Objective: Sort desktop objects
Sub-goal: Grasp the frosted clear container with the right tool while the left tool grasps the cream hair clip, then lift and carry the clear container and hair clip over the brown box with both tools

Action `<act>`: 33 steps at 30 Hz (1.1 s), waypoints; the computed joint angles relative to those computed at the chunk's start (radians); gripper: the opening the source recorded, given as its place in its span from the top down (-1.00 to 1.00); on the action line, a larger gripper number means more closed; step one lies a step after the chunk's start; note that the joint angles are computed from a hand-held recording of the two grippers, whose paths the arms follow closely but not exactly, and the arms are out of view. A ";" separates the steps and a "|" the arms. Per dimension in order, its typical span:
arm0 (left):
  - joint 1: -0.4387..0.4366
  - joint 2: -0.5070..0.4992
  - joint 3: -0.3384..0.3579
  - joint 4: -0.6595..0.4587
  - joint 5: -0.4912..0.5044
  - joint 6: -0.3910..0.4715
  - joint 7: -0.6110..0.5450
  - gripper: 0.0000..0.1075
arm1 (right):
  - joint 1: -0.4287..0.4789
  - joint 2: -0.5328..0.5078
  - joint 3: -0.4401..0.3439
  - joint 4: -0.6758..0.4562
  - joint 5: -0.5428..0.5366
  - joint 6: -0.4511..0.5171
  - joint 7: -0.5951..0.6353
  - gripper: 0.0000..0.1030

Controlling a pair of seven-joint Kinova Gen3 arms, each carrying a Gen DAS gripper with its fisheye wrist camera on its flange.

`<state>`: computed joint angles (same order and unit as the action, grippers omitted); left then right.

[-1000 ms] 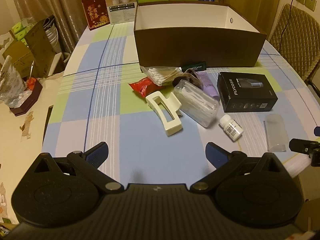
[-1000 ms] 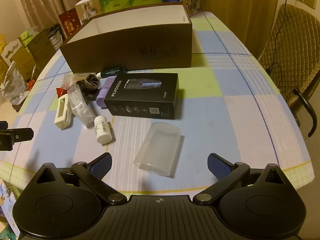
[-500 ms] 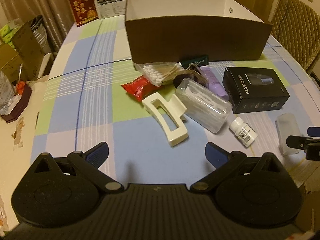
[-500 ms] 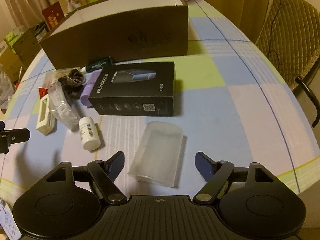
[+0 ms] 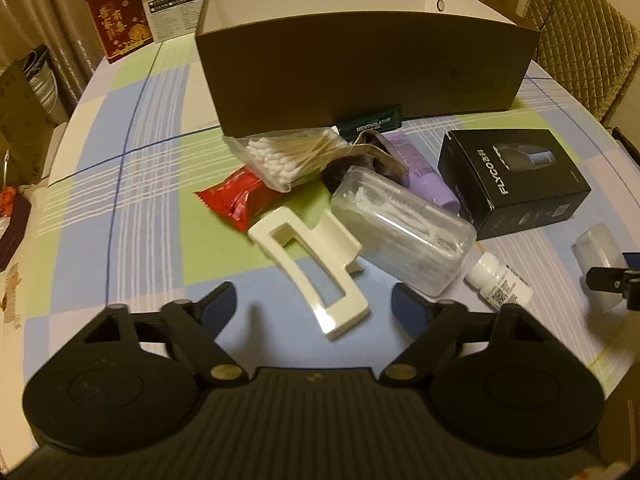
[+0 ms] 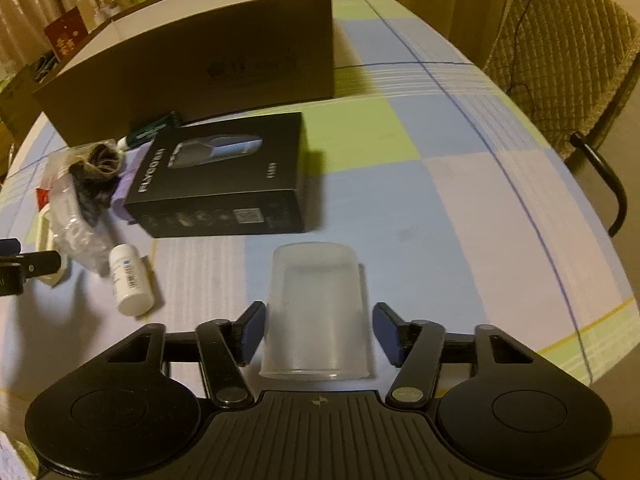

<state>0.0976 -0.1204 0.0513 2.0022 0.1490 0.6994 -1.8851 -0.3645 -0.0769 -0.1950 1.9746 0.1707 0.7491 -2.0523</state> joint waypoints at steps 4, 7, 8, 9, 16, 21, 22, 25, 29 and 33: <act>0.001 0.021 -0.004 -0.002 0.017 -0.016 -0.023 -0.14 | 0.008 0.000 0.001 0.004 0.034 -0.004 -0.016 0.03; -0.006 0.033 -0.028 -0.005 0.068 -0.003 -0.094 0.28 | 0.015 0.002 0.010 0.003 0.030 -0.007 -0.010 0.03; -0.010 0.034 -0.035 -0.006 0.085 0.006 -0.119 0.42 | 0.018 0.002 0.012 0.003 0.030 -0.008 -0.010 0.03; -0.017 0.033 -0.043 -0.006 0.103 0.014 -0.145 0.44 | 0.020 0.003 0.014 0.003 0.031 -0.008 -0.008 0.03; -0.083 -0.003 -0.097 0.001 0.149 0.099 -0.271 0.46 | 0.031 0.009 0.022 0.001 0.036 -0.012 0.014 0.03; -0.114 -0.018 -0.112 -0.013 0.163 0.169 -0.312 0.18 | 0.044 0.012 0.040 0.000 -0.008 -0.027 0.053 0.01; -0.117 -0.022 -0.111 -0.013 0.172 0.164 -0.311 0.07 | 0.046 0.013 0.039 -0.001 -0.008 -0.029 0.052 0.01; -0.115 -0.009 -0.091 -0.023 0.184 0.130 -0.287 0.04 | 0.049 0.020 0.037 -0.007 -0.004 -0.026 0.048 -0.03; -0.098 0.051 -0.038 -0.057 0.113 0.087 -0.179 0.13 | 0.049 0.021 0.036 -0.009 -0.002 -0.026 0.040 -0.06; -0.090 0.086 -0.032 -0.081 0.084 0.104 -0.146 0.28 | 0.052 0.014 0.041 -0.005 -0.018 -0.030 0.053 -0.07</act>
<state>0.0079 -0.0349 0.0188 1.9210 0.2335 0.8039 -2.0316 -0.3128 -0.0627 -0.1543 1.9700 0.1529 0.7186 -1.9995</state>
